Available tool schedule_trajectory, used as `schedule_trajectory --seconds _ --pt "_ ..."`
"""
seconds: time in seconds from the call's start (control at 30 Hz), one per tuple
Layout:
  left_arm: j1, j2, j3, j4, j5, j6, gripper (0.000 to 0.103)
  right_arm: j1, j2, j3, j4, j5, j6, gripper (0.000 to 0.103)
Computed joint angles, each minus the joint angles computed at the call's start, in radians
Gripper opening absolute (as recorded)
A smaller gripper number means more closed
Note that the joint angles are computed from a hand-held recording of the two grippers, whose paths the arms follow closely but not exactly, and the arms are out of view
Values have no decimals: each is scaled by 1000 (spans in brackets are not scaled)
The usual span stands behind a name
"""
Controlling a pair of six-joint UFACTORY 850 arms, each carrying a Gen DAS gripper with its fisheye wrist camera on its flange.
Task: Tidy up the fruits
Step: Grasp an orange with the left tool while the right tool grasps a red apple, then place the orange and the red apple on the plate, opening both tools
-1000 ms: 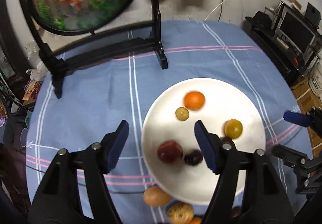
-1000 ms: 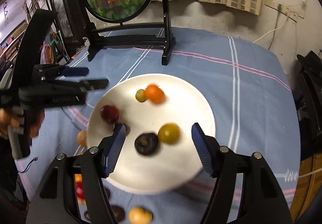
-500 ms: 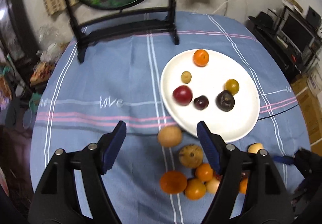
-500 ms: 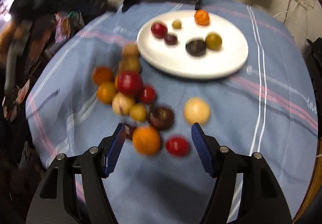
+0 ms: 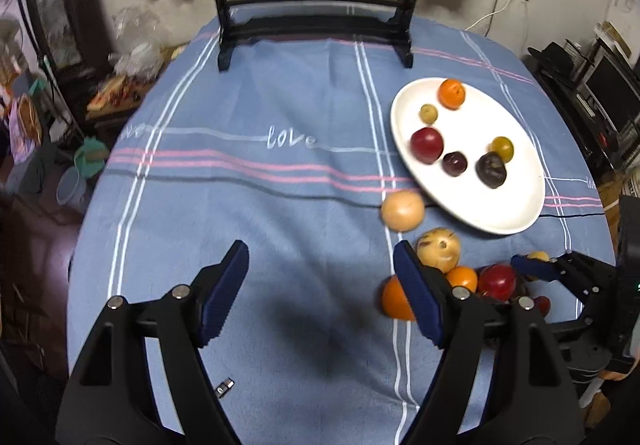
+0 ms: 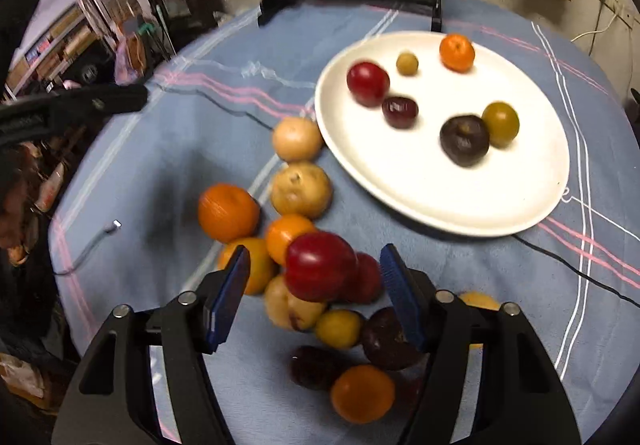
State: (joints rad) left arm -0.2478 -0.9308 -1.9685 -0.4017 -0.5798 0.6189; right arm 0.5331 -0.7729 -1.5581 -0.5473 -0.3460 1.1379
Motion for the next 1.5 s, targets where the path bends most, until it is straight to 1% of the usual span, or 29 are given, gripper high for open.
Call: schedule_trajectory --seconds 0.03,0.07,0.13,0.2,0.27,0.33,0.4,0.5,0.53,0.57,0.6,0.63,0.67,0.7,0.73,0.8,0.87,1.0,1.13,1.2,1.3,1.37,1.5 --pt "0 -2 0 1 -8 -3 76 2 -8 -8 -4 -12 -4 40" --pt "-1 0 8 -3 -14 7 76 6 -7 -4 -40 -17 26 40" --pt "-7 7 28 -16 -16 46 76 2 18 32 -13 21 29 40" --pt "-19 19 64 -27 -15 97 76 10 46 67 -38 2 46 40" --pt "-31 19 82 -33 -34 139 76 15 78 117 -54 -5 85 39" --pt "-45 20 105 -40 -35 179 77 22 132 201 -105 25 195 39" --pt "-57 2 91 -32 -47 174 77 28 187 278 -207 58 355 39" --pt "-67 -59 11 -10 -97 113 76 40 233 335 -324 64 535 39" --pt "-70 -78 -12 -1 -114 97 76 46 235 336 -340 58 558 39" --pt "-74 -99 -36 15 -130 81 75 48 238 340 -340 55 563 39" --pt "-80 -116 -51 55 -130 47 66 49 237 341 -337 56 570 39" --pt "-80 -120 -49 53 -120 40 62 50 237 343 -342 57 580 39" --pt "-76 -128 -62 26 -144 50 50 51 235 343 -347 58 585 39" --pt "-68 -135 -74 -12 -182 56 45 53 233 341 -349 57 588 39" --pt "-66 -131 -70 -7 -179 48 45 53 234 342 -354 62 593 39" --pt "-70 -94 -13 37 -111 48 45 51 237 345 -365 69 599 39" --pt "-62 -72 13 27 -101 72 45 47 236 343 -378 74 609 39" --pt "-52 -2 94 -11 -32 134 45 41 227 329 -373 80 593 39" --pt "-60 45 135 -29 -4 175 45 44 216 316 -354 90 556 39" --pt "-70 62 141 -53 2 203 45 43 220 310 -379 85 570 39" --pt "-88 75 122 -92 8 245 45 38 245 303 -499 56 658 40" --pt "-96 83 104 -125 15 278 45 31 270 297 -583 27 711 40" --pt "-117 96 56 -193 31 337 45 12 313 272 -672 -37 720 40"
